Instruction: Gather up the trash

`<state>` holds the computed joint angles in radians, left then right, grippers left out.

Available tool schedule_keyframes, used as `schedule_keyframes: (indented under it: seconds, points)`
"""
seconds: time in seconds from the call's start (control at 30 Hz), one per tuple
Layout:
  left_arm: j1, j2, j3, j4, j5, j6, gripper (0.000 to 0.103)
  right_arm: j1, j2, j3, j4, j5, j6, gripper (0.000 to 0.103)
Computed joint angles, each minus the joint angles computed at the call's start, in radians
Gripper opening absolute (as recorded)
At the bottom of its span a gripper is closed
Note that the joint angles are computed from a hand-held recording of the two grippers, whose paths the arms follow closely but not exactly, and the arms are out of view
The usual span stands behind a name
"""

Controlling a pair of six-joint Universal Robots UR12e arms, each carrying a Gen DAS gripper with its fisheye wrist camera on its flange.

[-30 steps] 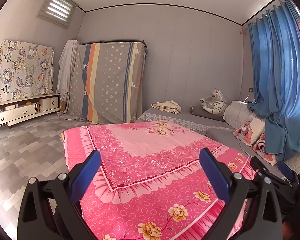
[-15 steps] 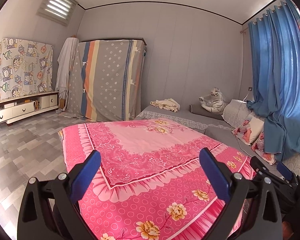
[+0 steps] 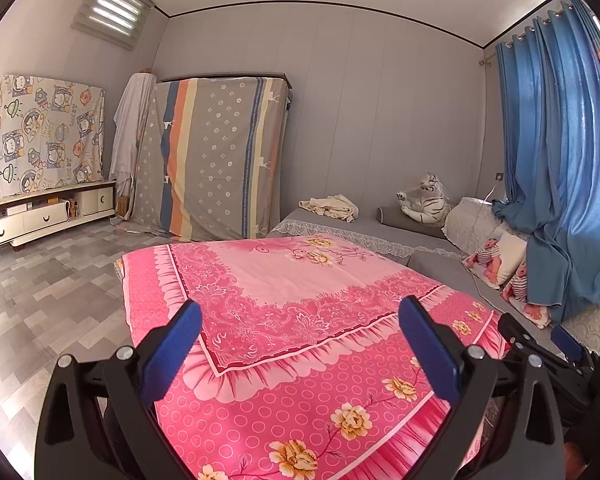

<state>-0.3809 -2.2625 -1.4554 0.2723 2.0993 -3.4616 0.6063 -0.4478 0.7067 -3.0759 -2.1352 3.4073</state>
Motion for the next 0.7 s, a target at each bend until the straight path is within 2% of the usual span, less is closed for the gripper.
schedule_keyframes:
  seconds: [0.7]
  points:
    - [0.002, 0.001, 0.001, -0.014, -0.014, 0.002, 0.095, -0.002, -0.001, 0.005, 0.013, 0.003, 0.018, 0.094]
